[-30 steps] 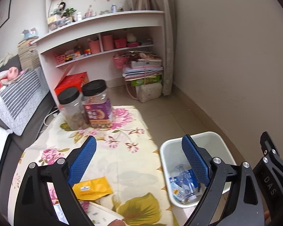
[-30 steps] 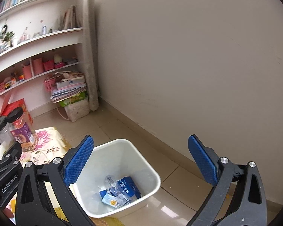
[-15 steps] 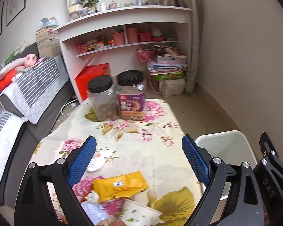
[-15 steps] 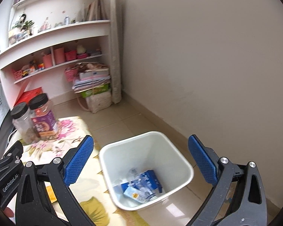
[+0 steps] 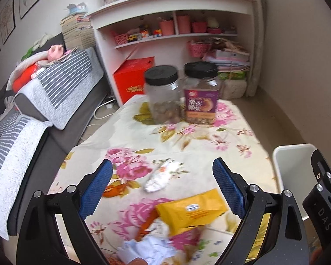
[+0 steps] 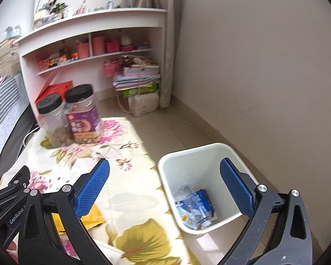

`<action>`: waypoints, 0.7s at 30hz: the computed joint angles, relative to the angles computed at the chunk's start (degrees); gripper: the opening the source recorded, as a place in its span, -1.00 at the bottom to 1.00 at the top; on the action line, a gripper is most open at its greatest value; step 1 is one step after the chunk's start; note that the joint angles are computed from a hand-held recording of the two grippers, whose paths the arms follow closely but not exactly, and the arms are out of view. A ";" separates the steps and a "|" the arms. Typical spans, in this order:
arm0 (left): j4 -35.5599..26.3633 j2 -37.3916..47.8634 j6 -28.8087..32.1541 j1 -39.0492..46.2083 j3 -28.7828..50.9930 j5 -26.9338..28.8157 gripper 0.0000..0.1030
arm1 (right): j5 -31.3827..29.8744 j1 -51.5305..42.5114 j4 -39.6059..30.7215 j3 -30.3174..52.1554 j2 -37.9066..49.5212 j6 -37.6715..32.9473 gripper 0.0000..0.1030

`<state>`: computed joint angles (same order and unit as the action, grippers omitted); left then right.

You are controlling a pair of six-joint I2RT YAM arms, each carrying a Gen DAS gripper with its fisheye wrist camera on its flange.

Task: Collect trash
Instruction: 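Move both open tools back over the table trash, then grasp the orange wrapper with the left tool while the right tool grasps the white tissue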

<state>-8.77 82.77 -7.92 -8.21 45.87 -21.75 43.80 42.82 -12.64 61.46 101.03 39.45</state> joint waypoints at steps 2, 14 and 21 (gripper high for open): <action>-0.13 0.51 1.08 2.52 -0.02 1.36 0.73 | -0.49 0.98 -0.99 2.67 2.51 -0.04 0.86; -6.82 22.05 20.35 21.06 12.37 10.40 0.77 | -4.73 4.23 -6.44 16.48 14.93 2.11 0.86; -9.80 34.55 34.12 26.16 19.70 13.73 0.65 | -11.16 3.83 -9.72 25.65 22.32 3.20 0.86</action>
<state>-18.57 117.32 26.20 17.95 65.57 -8.02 32.64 46.65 -22.36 87.11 123.34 42.65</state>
